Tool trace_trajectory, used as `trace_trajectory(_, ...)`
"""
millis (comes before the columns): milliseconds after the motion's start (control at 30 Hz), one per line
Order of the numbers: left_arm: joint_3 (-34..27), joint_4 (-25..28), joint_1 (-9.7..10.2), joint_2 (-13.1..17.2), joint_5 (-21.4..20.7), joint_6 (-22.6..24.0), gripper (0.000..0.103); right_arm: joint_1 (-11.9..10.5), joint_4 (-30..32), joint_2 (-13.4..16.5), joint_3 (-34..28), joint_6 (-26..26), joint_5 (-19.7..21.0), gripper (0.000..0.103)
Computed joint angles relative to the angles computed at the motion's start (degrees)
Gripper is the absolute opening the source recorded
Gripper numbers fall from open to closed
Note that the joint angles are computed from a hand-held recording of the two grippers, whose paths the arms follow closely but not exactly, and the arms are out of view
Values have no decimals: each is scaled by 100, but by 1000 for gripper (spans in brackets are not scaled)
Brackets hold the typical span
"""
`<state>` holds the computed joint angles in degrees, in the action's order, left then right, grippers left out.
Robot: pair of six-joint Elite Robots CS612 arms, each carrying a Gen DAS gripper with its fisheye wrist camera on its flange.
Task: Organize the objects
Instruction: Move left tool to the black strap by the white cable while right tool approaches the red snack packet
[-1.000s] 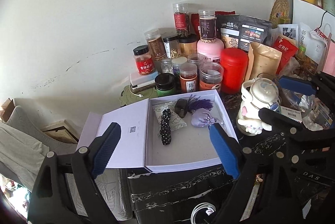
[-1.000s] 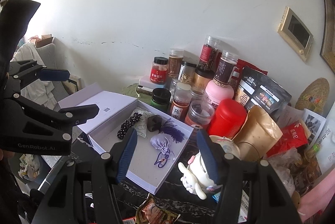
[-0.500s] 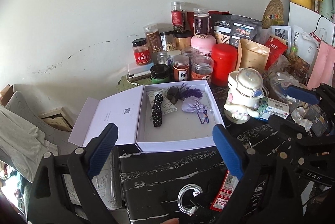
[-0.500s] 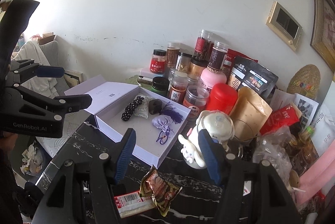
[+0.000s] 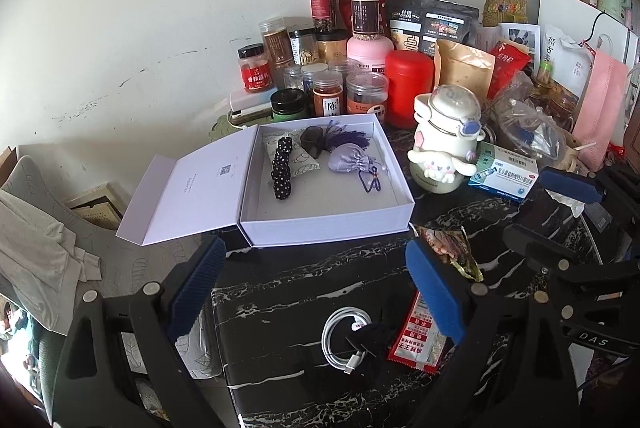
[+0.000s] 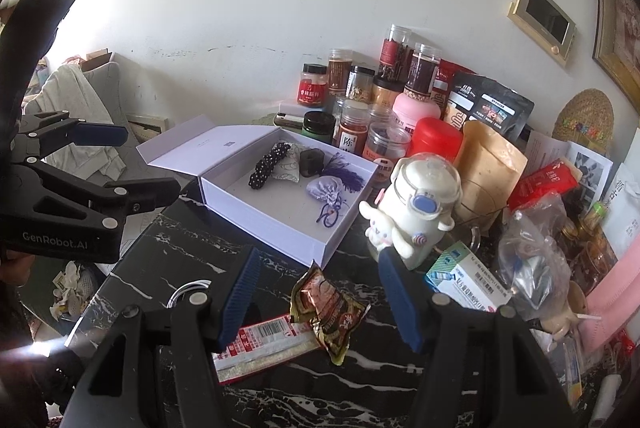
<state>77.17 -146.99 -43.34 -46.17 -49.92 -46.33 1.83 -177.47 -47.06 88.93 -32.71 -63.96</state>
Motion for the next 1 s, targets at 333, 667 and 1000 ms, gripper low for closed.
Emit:
trace_trajectory(333, 229, -187, -19, 83, -352, -50, 91, 27, 382, 59, 151, 0, -142, 63)
trace_trajectory(667, 391, -502, 55, 256, -783, -123, 91, 72, 509, 205, 170, 160, -266, 63)
trace_trajectory(1000, 418, -598, 131, 449, -1138, -148, 91, 175, 1040, 368, 8, 342, -486, 63)
